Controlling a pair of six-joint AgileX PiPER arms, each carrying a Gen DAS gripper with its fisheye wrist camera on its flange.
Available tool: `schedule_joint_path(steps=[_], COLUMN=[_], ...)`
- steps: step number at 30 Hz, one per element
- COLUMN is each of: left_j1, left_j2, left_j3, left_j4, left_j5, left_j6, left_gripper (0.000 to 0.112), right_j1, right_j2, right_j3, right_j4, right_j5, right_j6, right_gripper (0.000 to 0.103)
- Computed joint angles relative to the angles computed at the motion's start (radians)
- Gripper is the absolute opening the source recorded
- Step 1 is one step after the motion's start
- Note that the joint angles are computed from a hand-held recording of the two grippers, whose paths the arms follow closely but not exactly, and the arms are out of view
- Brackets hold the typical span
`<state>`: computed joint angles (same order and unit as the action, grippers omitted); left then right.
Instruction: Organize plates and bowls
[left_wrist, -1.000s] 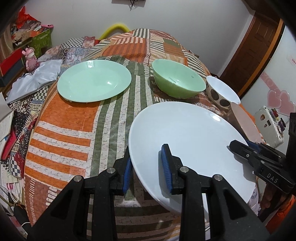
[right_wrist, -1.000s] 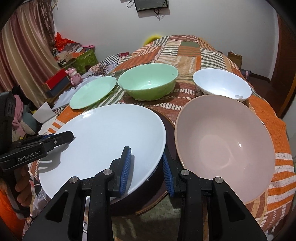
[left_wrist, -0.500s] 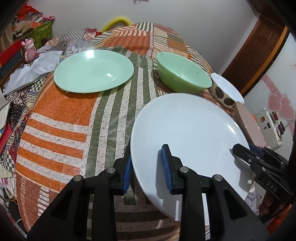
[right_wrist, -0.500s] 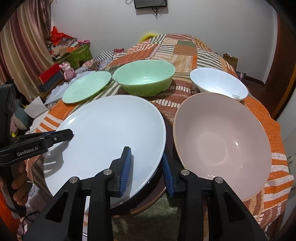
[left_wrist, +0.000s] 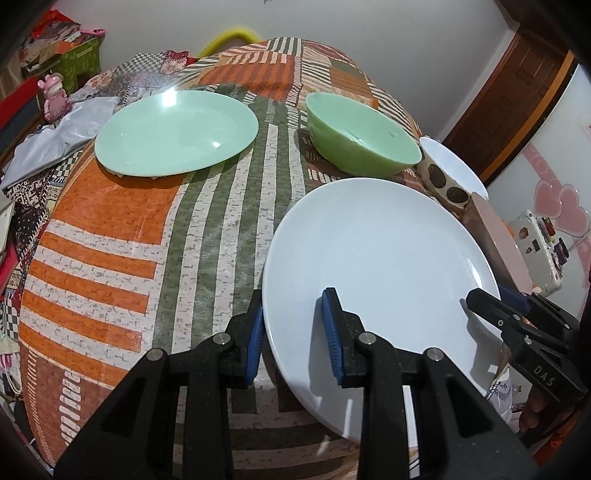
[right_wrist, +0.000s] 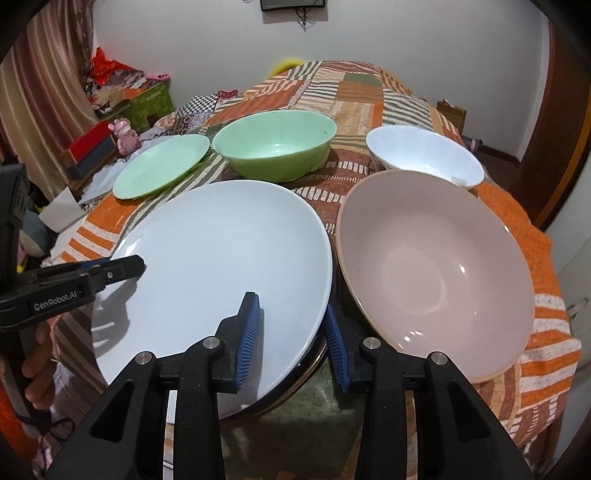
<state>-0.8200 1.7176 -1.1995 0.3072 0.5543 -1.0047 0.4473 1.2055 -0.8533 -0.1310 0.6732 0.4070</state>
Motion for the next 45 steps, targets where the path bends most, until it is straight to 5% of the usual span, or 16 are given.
schedule_joint_path(steps=[7,11,19,28,45], left_j1=[-0.036,-0.053,-0.024,0.104,0.384], left_j2=[-0.043,-0.063,-0.141,-0.191,0.044], left_j3=[-0.005,-0.025,-0.051,-0.128,-0.252], left_j4=[0.122,0.186,0.26,0.335,0.13], left_j5=[0.038,0.092,0.222,0.355,0.257], left_j6=[-0.076,-0.113,-0.129,-0.067,0.236], left_gripper=[0.03,0.03,0.03,0.058,0.066], right_j1=[-0.002,0.075,0.073,0.069,0.063], right_j2=[-0.041,-0.058,0.004,0.172,0.578], right_j3=[0.007,-0.015,-0.11,-0.259,-0.622], right_j4=[0.023,-0.128,-0.109,0.043,0.271], right_j5=[0.002,0.007,-0.036,-0.079,0.042], right_j6=[-0.027,0.104,0.049,-0.115,-0.338], right_gripper=[0.039,0.046,0.047,0.047,0.047])
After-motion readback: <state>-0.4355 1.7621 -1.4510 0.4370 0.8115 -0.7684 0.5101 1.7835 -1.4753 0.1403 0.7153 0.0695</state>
